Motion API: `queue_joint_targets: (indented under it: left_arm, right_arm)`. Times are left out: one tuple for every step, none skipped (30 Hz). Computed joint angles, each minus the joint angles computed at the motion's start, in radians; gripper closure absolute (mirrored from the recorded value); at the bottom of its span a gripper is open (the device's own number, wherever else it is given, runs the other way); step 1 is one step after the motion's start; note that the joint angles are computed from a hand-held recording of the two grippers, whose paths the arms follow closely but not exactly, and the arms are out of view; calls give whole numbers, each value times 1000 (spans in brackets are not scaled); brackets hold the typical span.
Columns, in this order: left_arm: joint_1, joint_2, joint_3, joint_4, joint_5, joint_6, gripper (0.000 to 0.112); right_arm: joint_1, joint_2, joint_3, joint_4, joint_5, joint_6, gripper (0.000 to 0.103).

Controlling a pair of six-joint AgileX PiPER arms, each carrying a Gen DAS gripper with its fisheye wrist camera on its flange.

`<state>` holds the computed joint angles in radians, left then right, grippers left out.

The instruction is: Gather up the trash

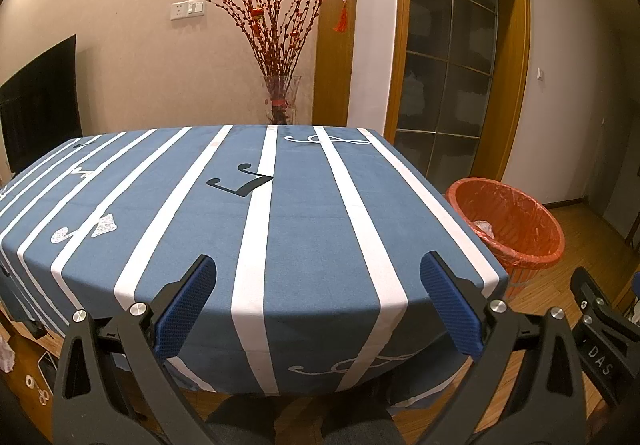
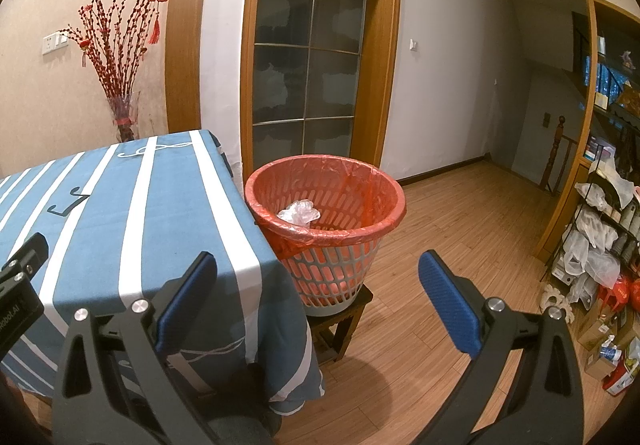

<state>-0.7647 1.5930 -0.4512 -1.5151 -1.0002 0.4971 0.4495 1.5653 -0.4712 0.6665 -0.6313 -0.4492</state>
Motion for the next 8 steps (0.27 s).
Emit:
queue_joint_targets:
  left_arm:
    - [0, 0, 1, -1, 0, -1, 12]
    - [2, -2, -2, -3, 2, 5, 12]
    - [4, -5, 1, -2, 4, 5, 12]
    - [4, -7, 4, -3, 5, 5, 12]
    - [11, -12, 4, -1, 10, 11, 12]
    - [8, -14, 10, -3, 9, 8, 12]
    - [12, -20, 10, -3, 13, 15, 12]
    - [19, -22, 6, 1, 17, 21, 12]
  right_arm:
    - [0, 0, -1, 1, 1, -1, 4]
    - [0, 0, -1, 1, 0, -1, 4]
    - [1, 0, -1, 2, 0, -2, 4]
    - [1, 0, -1, 2, 0, -2, 4]
    - [3, -1, 1, 3, -2, -2, 4]
    - [2, 0, 0, 3, -1, -2, 4]
    - [2, 0, -2, 5, 0, -4, 4]
    - [2, 0, -3, 6, 1, -5, 4]
